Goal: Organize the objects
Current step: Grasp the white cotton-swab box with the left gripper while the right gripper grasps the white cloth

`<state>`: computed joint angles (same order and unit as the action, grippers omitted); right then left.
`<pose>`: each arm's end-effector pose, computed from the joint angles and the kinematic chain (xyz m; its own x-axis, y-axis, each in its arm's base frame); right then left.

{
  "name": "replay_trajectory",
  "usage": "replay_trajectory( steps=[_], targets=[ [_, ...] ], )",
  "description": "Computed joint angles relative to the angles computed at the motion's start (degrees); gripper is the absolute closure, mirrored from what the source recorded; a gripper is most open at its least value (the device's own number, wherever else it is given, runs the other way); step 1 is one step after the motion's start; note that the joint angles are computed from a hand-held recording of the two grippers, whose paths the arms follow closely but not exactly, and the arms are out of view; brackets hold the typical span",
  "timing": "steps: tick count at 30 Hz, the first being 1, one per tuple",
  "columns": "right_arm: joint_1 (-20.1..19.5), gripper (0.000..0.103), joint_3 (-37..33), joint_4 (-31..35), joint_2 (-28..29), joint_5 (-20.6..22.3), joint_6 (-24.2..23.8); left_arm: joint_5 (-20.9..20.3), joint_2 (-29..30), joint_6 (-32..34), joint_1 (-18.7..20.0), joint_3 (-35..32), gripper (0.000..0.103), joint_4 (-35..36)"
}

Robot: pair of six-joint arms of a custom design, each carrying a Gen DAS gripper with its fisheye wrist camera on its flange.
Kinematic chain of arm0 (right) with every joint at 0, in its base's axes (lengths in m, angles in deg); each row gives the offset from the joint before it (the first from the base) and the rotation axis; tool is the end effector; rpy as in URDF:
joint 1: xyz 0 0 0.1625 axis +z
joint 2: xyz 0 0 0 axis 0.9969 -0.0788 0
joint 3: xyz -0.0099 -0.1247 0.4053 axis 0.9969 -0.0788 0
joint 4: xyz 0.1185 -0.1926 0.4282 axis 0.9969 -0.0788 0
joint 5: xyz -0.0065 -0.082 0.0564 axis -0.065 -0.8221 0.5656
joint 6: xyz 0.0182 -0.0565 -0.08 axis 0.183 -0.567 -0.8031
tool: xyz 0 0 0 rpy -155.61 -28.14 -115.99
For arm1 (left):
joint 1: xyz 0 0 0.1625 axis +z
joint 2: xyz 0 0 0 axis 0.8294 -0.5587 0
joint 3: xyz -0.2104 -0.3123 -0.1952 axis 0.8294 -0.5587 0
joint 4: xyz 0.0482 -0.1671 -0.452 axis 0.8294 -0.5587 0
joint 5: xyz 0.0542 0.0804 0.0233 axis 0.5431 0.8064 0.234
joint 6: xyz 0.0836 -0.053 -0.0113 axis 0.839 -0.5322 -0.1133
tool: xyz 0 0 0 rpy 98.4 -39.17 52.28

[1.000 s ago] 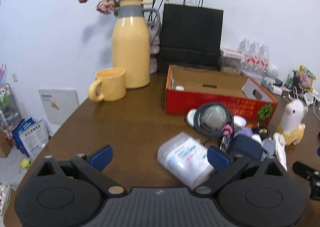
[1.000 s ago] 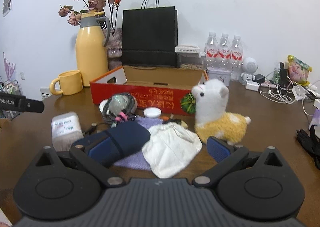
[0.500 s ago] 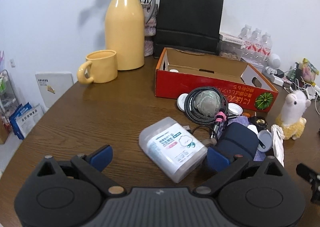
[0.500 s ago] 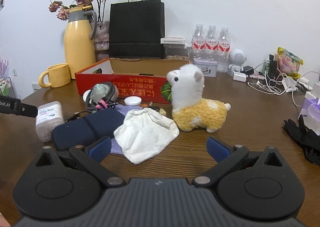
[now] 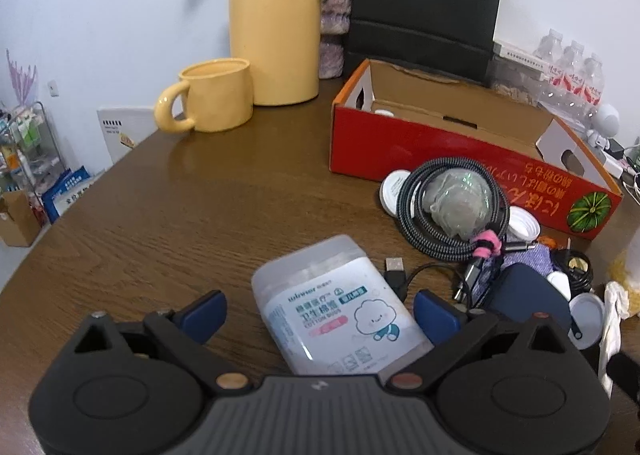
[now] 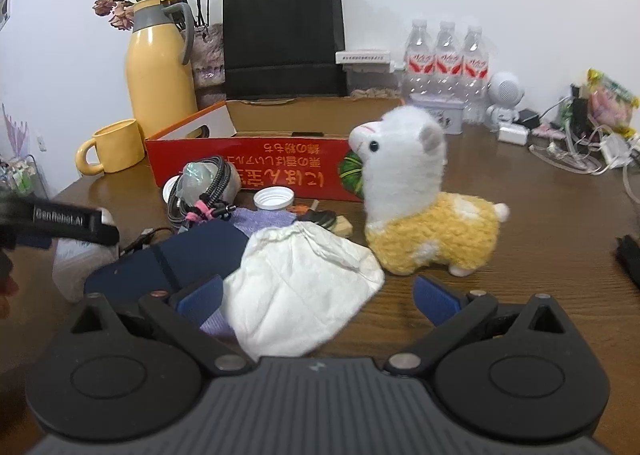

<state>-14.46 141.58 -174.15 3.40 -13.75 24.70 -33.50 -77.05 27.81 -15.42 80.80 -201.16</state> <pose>0.0018 -0.4010 0.1493 -0.7591 -0.0694 0.6472 -0.5768 0.5326 -0.6194 -0.2038 -0.4675 -0.0106 -0.7222 -0.1407 -0.6773 0.4090 0.7028 -0.5821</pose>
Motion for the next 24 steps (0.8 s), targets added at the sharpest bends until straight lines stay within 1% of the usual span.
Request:
replay_trajectory(
  steps=[1, 2, 3, 4, 5, 8, 10, 11, 17, 20, 22, 24],
  targets=[
    [0.1, 0.0, -0.6, 1.6, -0.2, 0.0, 0.7, -0.6, -0.2, 0.5, 0.3, 0.1, 0.013, 0.1],
    [0.3, 0.0, -1.2, 3.1, -0.4, -0.2, 1.5, -1.5, -0.5, 0.9, 0.8, 0.2, 0.016, 0.6],
    [0.4, 0.0, -1.7, 4.3, -0.3, -0.6, 2.4, -2.4, -0.9, 1.3, 1.2, 0.3, 0.022, 1.0],
    [0.5, 0.0, -2.2, 5.5, -0.4, -1.0, 3.3, -3.0, -1.0, 2.2, 1.5, 0.6, 0.024, 0.7],
    [0.4, 0.0, -2.6, 6.4, -0.4, -1.3, 4.1, -2.1, -0.8, 3.4, 1.4, 0.9, 0.024, 0.0],
    [-1.0, 0.0, -2.9, 8.8, -1.1, 0.1, 6.3, -1.9, -1.1, 5.6, 1.4, 1.9, 0.022, -1.7],
    [-1.9, 0.0, -3.1, 9.8, -1.2, 0.7, 8.0, -1.9, -1.2, 6.1, 1.5, 2.4, 0.018, -2.5],
    [-2.2, 0.0, -3.1, 9.4, -0.9, 1.3, 8.3, -1.9, -1.2, 6.2, 1.6, 2.4, 0.015, -2.5],
    [-2.3, 0.0, -3.0, 7.8, 0.1, 2.9, 9.7, -1.4, -0.8, 6.4, 1.9, 2.1, 0.01, -3.1],
    [-1.9, 0.0, -3.3, 7.8, 0.6, 3.2, 10.5, -1.2, -0.5, 6.8, 1.9, 1.9, 0.01, -3.5],
    [-1.4, 0.0, -3.6, 6.9, 1.5, 2.3, 10.8, -1.2, -0.3, 7.5, 1.9, 2.1, 0.011, -4.6],
    [-1.6, 0.0, -3.5, 6.8, 1.4, 2.6, 11.4, -1.2, -0.3, 8.1, 1.8, 2.4, 0.013, -5.6]
  ],
)
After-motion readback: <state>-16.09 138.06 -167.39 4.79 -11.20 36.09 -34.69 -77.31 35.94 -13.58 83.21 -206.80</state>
